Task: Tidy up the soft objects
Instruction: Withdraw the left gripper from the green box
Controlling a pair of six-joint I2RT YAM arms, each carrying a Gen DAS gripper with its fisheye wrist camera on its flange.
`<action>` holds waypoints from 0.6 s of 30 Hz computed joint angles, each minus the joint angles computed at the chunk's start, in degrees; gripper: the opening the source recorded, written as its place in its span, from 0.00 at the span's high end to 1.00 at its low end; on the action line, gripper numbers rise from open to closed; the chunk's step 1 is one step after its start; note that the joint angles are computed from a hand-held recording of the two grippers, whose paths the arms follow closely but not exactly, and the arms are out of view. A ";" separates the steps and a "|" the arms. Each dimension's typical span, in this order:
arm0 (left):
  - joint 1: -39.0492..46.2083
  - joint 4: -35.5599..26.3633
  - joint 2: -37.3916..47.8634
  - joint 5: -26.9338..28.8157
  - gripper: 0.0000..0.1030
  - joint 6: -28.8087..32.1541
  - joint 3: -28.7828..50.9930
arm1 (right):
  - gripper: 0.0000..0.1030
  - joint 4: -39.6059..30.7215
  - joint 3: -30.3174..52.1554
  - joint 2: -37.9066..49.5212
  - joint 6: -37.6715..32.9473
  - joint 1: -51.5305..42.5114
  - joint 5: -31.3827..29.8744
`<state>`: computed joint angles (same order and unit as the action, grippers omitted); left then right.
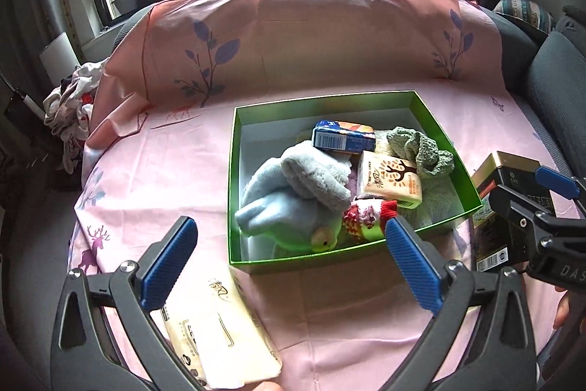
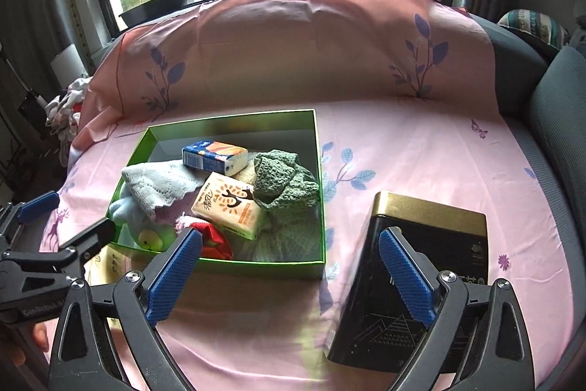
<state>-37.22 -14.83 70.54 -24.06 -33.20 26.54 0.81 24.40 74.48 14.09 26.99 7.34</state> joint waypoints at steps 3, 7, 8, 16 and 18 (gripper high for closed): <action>-0.12 -3.85 -2.92 1.81 0.01 -2.02 -0.13 | 0.05 -1.42 -1.21 -2.06 0.49 1.13 0.85; -3.06 -9.87 -3.54 -0.75 0.01 -5.76 1.23 | 0.05 -2.57 -2.51 -3.87 1.32 3.41 2.26; -3.46 -10.88 -3.76 -0.39 0.01 -6.25 1.37 | 0.05 -2.65 -2.95 -4.26 1.63 3.99 2.25; -4.16 -13.72 -5.71 1.01 0.01 -7.78 1.00 | 0.05 -2.99 -4.19 -4.70 3.33 7.87 3.50; -3.75 -13.65 -5.51 1.40 0.01 -8.29 0.93 | 0.05 -2.95 -4.39 -4.79 3.64 8.45 3.84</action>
<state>-40.96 -28.48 65.03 -22.66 -41.50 27.48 -2.14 20.02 69.69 17.73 35.44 11.19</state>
